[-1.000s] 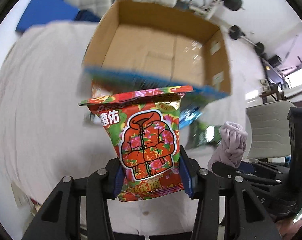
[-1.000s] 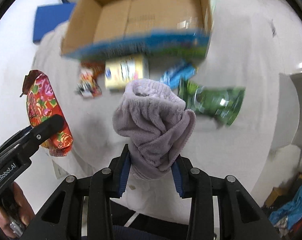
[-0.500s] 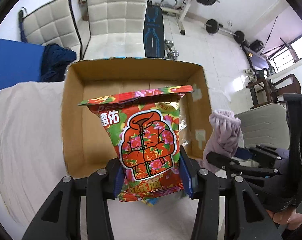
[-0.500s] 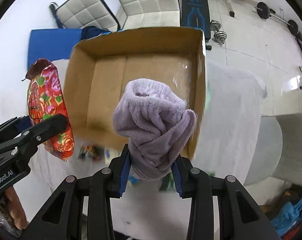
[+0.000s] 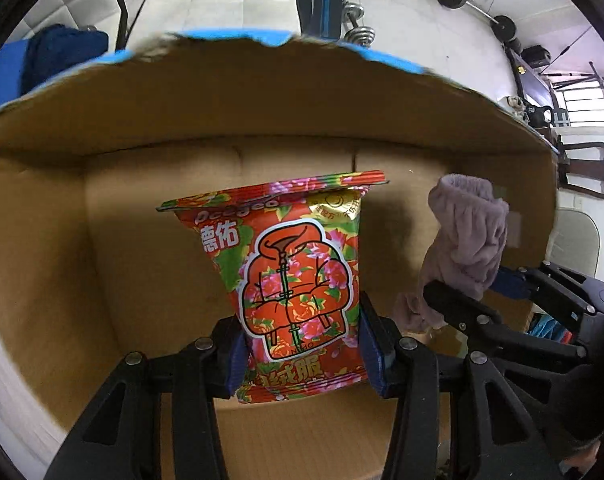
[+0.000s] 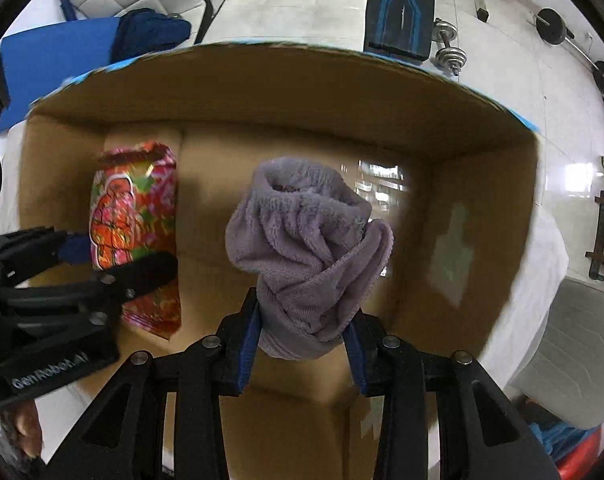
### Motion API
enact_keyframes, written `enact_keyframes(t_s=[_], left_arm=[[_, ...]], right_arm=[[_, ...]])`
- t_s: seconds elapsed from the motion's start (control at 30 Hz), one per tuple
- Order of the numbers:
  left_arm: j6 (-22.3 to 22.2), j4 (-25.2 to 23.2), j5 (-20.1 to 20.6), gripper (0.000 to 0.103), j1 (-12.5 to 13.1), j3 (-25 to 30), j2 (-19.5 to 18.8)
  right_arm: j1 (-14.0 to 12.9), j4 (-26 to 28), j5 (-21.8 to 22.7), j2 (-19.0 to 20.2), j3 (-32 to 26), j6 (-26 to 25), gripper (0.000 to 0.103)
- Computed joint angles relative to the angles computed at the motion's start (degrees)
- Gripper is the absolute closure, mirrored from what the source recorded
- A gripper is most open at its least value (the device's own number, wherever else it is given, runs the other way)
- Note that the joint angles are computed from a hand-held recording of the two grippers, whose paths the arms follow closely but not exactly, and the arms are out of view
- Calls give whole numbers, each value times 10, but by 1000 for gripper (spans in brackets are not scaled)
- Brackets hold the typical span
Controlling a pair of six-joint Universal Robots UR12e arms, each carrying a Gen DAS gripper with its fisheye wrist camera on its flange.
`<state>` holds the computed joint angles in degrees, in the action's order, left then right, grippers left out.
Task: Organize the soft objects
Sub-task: 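Carry both items into the cardboard box and open both tools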
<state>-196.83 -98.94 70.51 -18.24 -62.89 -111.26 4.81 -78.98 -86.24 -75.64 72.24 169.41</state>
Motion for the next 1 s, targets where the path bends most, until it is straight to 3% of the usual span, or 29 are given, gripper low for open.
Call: enact_keyframes(t_s=[0.13,0.27,0.4,0.5,0.73,0.8,0.87,0.93,1.0], left_arm=[[5,1,5,59,1,3,-8],[25,-18,25,59,-3,21,-18],[19,-35,15,56,-2,26,-21],[8,-36,40,44,-4,29,-20],[-19,-31,74,29,-10,35,-6],[-21,-21,88,17,-12,31,2],[-26,-11,103,9,-15,25,11],[-37,12,113,0,-17,10,23],[-52,40,133,0,-21,-10,41]], right_arm=[[12,-34,-42,1,6,-1,60],[13,-27,-57,4,2,-8,57],[15,-14,-43,4,-3,-15,40],[18,-14,-41,2,-1,-9,34],[26,-25,-58,-28,21,11,34],[27,-28,-64,-39,31,20,34],[29,-28,-70,-49,40,31,28],[27,-31,-64,-63,52,40,6],[26,-31,-52,-76,62,52,0]])
